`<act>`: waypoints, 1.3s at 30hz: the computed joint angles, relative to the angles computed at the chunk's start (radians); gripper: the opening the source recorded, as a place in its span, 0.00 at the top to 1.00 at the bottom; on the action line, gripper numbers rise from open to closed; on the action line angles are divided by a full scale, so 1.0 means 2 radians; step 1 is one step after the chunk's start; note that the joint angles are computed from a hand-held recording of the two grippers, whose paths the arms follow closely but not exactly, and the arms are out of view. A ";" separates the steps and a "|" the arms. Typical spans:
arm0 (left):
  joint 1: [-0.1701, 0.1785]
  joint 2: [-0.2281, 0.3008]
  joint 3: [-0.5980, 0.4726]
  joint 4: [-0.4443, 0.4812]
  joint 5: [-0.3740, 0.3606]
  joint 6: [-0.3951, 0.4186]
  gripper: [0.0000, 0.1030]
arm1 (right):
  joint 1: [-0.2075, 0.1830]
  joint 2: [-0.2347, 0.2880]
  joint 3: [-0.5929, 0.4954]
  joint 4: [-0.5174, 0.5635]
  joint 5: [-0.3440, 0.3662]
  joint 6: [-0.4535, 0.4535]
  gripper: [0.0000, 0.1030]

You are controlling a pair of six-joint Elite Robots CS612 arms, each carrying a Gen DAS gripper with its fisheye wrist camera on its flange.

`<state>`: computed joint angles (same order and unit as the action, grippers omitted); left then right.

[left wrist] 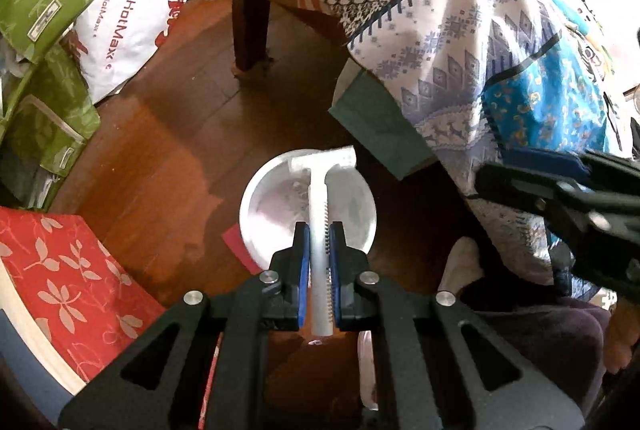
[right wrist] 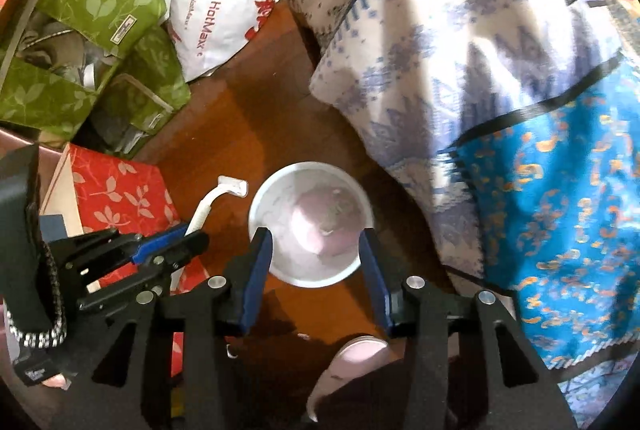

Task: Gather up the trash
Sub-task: 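Open the right tool over the bin while the left tool releases the razor, then move both open tools back over the items on the bed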

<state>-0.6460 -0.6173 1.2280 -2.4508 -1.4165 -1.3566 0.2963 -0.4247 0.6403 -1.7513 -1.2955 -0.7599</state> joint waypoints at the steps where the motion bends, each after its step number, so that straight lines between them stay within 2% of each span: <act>1: 0.001 0.002 -0.007 0.011 -0.002 0.002 0.86 | -0.002 -0.003 0.005 -0.006 0.003 0.000 0.60; 2: 0.002 0.006 -0.017 0.029 -0.006 0.007 0.76 | -0.003 -0.005 0.008 -0.010 0.005 0.001 0.60; 4: 0.002 0.008 -0.025 0.042 -0.002 0.011 0.70 | -0.006 -0.011 0.017 -0.024 0.007 0.003 0.60; 10: -0.007 0.002 -0.034 0.071 0.023 0.023 0.70 | -0.011 -0.031 0.053 -0.063 0.005 -0.002 0.60; 16: -0.023 -0.016 -0.038 0.101 0.075 0.032 0.70 | -0.019 -0.060 0.098 -0.105 0.021 -0.006 0.60; 22: -0.039 -0.035 -0.035 0.102 0.125 0.032 0.70 | -0.030 -0.096 0.151 -0.166 0.050 -0.004 0.60; 31: -0.067 -0.054 -0.052 0.113 0.222 0.050 0.70 | -0.054 -0.150 0.228 -0.276 0.100 0.003 0.60; 39: -0.087 -0.054 -0.084 0.101 0.298 0.085 0.70 | -0.083 -0.181 0.271 -0.380 0.150 0.055 0.60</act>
